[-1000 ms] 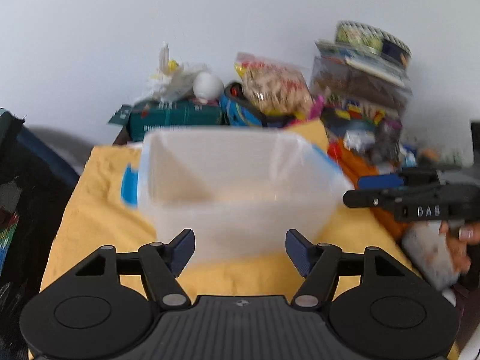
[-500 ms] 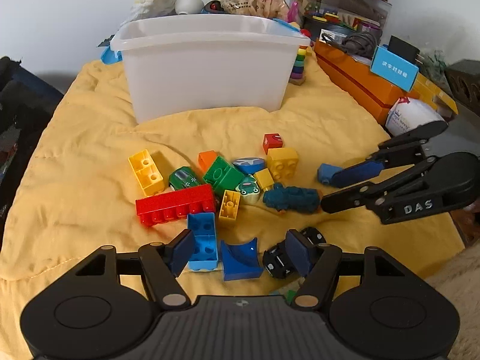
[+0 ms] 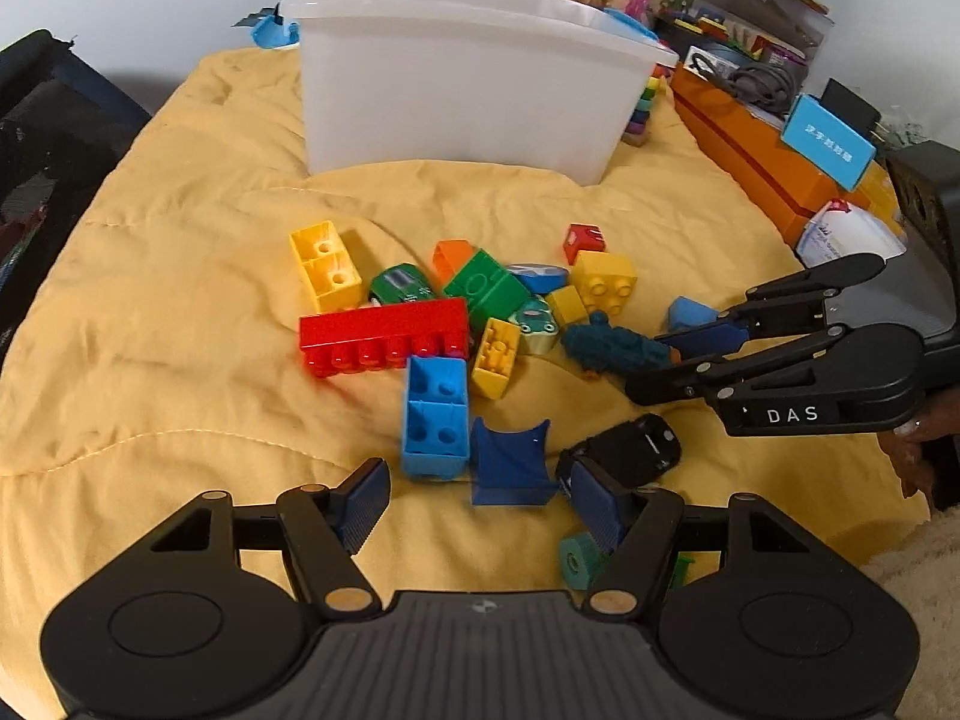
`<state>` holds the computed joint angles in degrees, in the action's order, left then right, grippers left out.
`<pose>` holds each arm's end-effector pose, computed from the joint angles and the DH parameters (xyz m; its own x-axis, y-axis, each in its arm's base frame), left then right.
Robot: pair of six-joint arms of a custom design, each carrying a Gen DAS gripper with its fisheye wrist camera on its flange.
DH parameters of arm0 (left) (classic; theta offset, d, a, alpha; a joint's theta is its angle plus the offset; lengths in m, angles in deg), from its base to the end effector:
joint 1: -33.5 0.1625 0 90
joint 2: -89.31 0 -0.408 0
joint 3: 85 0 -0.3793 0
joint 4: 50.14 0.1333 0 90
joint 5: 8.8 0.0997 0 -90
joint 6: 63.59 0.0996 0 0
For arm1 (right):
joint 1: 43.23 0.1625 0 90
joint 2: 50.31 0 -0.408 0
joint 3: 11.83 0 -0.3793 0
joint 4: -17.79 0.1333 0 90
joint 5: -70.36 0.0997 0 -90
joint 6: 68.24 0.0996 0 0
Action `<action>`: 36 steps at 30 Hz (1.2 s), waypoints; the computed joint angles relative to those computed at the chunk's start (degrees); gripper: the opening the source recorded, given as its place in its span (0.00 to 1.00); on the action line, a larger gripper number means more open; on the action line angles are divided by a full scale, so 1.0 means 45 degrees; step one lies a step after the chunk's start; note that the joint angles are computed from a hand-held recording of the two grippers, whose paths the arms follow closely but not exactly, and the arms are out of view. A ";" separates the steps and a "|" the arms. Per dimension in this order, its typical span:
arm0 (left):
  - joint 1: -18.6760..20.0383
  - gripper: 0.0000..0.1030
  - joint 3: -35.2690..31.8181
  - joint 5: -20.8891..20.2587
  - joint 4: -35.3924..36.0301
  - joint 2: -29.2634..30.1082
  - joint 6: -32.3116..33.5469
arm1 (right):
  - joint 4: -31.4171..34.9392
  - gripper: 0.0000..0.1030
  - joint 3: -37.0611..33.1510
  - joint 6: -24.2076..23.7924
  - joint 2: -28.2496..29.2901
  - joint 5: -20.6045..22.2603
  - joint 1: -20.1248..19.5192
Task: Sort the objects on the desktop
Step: 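Grasp the teal robot figure with the right tool while the left grasps the beige figure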
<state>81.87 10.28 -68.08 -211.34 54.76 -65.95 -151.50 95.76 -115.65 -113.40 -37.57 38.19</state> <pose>-0.2842 -0.5971 -0.0031 -0.7305 0.4710 -0.4944 0.6237 0.7550 -0.2023 0.0133 -0.5998 0.2395 -0.7091 -0.3842 0.5912 -0.5904 0.7819 -0.2000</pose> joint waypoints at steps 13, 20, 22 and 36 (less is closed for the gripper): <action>-0.0402 0.61 -0.1002 -0.1773 0.1907 0.0163 0.3524 | 0.0358 0.30 0.1053 0.0092 -0.1484 -0.0580 -0.0299; -0.0597 0.36 -0.2031 -0.2535 0.4271 0.0430 0.5146 | 0.0323 0.30 0.1389 0.0339 -0.1801 -0.0606 -0.0493; -0.0615 0.34 -0.2065 -0.2809 0.4424 0.0595 0.5200 | 0.0221 0.31 0.1480 0.0365 -0.1818 -0.0518 -0.0550; -0.0505 0.38 -0.2336 -0.1371 0.5913 0.0722 0.7068 | 0.0255 0.32 0.1396 0.0615 -0.1763 -0.0356 -0.0610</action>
<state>79.60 -0.23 -74.25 -184.73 58.01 -34.15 -150.35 102.05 -112.88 -121.33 -39.17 35.45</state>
